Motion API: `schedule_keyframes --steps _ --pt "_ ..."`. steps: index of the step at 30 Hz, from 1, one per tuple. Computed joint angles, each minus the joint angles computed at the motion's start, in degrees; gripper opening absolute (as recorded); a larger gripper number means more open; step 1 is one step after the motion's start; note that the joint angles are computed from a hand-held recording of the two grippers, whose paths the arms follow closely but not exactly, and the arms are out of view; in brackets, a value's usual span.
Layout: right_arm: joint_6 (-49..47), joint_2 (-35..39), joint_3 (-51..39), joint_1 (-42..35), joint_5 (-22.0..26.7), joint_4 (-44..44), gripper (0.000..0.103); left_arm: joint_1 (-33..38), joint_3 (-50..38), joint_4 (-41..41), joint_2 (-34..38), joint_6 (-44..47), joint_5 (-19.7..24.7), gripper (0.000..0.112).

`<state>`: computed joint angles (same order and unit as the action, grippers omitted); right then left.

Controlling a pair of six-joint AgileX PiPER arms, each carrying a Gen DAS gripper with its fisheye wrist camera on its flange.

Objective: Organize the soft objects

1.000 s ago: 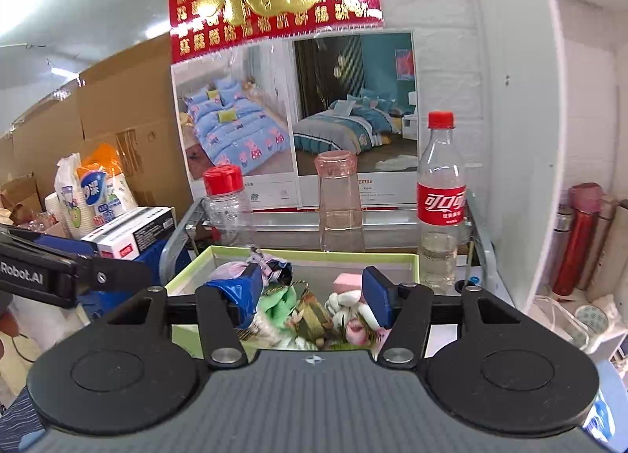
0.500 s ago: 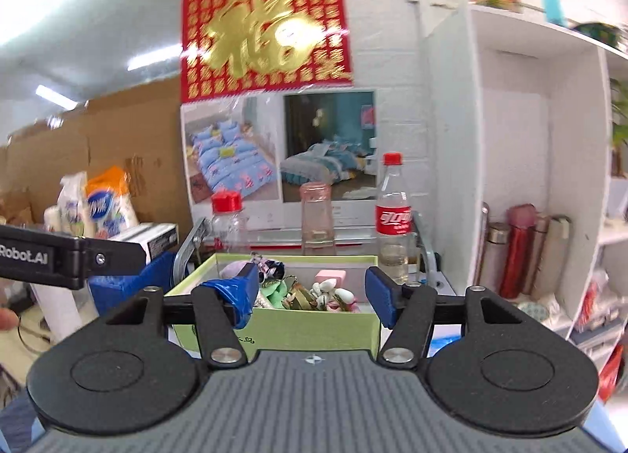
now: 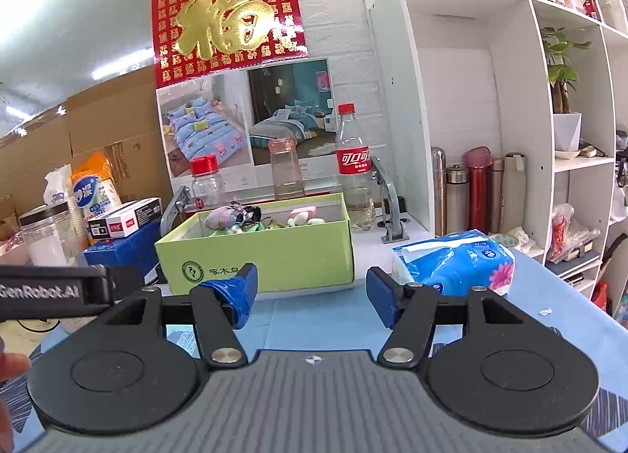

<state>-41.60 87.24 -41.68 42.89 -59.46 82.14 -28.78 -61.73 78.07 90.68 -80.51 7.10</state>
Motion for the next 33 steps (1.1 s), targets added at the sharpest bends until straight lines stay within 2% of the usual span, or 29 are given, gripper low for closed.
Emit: schedule_keyframes --steps 2,5,9,15,21,33 --pt "0.73 0.15 0.89 1.02 -0.95 0.1 0.048 -0.22 1.2 6.18 -0.31 -6.53 1.47 0.103" --pt "1.18 0.35 1.57 2.3 -2.3 1.11 0.048 0.36 2.87 10.02 -0.72 -10.58 1.78 0.103" --pt "1.92 -0.06 3.22 4.79 -4.49 1.03 0.048 1.02 4.05 8.9 -1.06 -10.44 2.43 0.103" --pt "2.83 -0.36 4.14 6.61 -6.0 1.01 0.049 1.12 5.12 12.13 -2.11 -14.06 4.08 0.103" --pt "2.82 -0.49 4.16 7.02 -6.44 1.17 0.049 0.73 6.17 15.14 -3.11 -16.81 4.49 0.103" --pt "2.22 -0.35 3.92 8.46 -7.14 1.74 0.05 0.82 7.31 16.01 -4.25 -18.0 4.16 0.103"
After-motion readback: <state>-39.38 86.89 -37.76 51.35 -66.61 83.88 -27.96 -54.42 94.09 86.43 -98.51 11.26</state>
